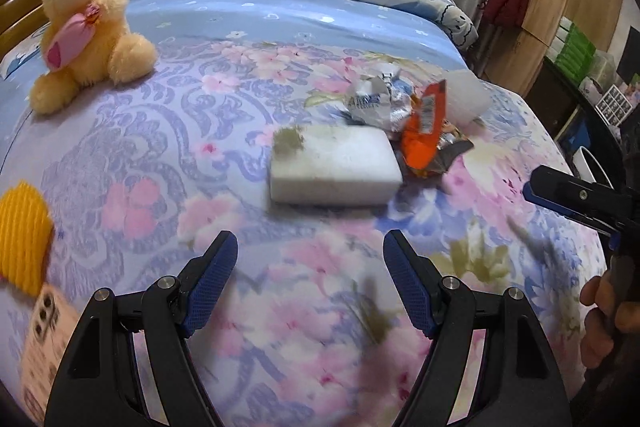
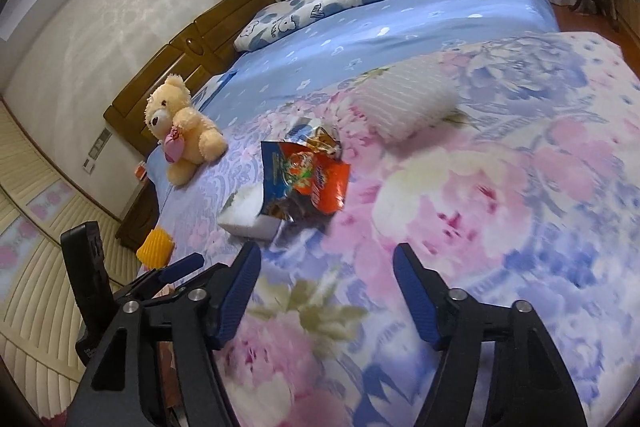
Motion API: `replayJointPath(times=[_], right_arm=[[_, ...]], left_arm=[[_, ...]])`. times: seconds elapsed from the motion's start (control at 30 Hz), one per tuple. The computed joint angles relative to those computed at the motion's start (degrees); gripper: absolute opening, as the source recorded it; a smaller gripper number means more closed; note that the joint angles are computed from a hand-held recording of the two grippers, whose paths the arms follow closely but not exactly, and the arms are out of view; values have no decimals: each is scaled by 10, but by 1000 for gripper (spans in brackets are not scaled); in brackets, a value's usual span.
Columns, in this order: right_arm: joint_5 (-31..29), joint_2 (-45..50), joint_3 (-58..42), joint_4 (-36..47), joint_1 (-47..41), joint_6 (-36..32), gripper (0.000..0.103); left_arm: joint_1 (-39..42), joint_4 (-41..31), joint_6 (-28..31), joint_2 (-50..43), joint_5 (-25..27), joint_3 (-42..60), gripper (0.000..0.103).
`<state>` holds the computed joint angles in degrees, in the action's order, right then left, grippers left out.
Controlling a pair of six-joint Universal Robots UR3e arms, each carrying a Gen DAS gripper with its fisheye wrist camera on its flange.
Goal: Collect trash
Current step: 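Grasp the white sponge with the left tool while the right tool grasps the orange chip bag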
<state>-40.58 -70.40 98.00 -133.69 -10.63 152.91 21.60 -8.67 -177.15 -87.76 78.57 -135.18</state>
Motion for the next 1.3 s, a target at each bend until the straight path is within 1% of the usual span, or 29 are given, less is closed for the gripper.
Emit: replayJointPath(times=[0.17, 0.27, 0.33, 0.43, 0.5, 0.53, 0.57, 0.6, 0.63, 0.67, 0.7, 0.73, 0.77, 0.87, 0.93, 1.07, 1.17, 1.3], right_arm=[[-1, 52, -61, -10, 32, 42, 54], [7, 86, -105, 2, 47, 61, 52], [3, 105, -130, 3, 59, 70, 48], [-1, 137, -172, 20, 74, 79, 35], [-1, 158, -201, 38, 82, 83, 9], [-5, 162, -208, 41, 86, 83, 7], [-7, 162, -207, 38, 88, 82, 7], [-5, 161, -206, 37, 88, 80, 6], [-3, 155, -198, 35, 86, 75, 5], [-2, 148, -189, 33, 83, 71, 5], [0, 142, -182, 35, 79, 66, 4], [3, 134, -173, 38, 74, 60, 4], [5, 125, -163, 41, 68, 53, 3], [11, 91, -123, 44, 43, 28, 2], [14, 62, -89, 51, 19, 6, 2], [14, 20, -45, 63, -20, -29, 2], [9, -19, -4, 66, -56, -59, 2], [8, -62, 38, 92, -114, -102, 2]], left_arm=[[21, -35, 51, -41, -32, 51, 77], [29, -58, 88, -69, -46, 83, 77], [29, -65, 112, -87, -54, 103, 77], [34, -69, 127, -99, -75, 113, 77], [35, -73, 132, -105, -90, 121, 76], [31, -69, 132, -108, -92, 123, 68], [31, -71, 135, -107, -100, 122, 59], [26, -69, 133, -107, -97, 123, 59], [17, -50, 126, -108, -84, 117, 57], [13, -43, 123, -107, -79, 115, 52], [8, -43, 117, -105, -78, 113, 51], [5, -37, 105, -101, -75, 107, 47], [3, -34, 98, -99, -76, 103, 42], [-7, -20, 70, -76, -80, 77, 42], [-31, -3, 52, -62, -64, 61, 41], [-72, 17, 13, -47, -53, 45, 41], [-126, 28, -20, -51, -29, 57, 41], [-198, 34, -49, -81, 7, 96, 41]])
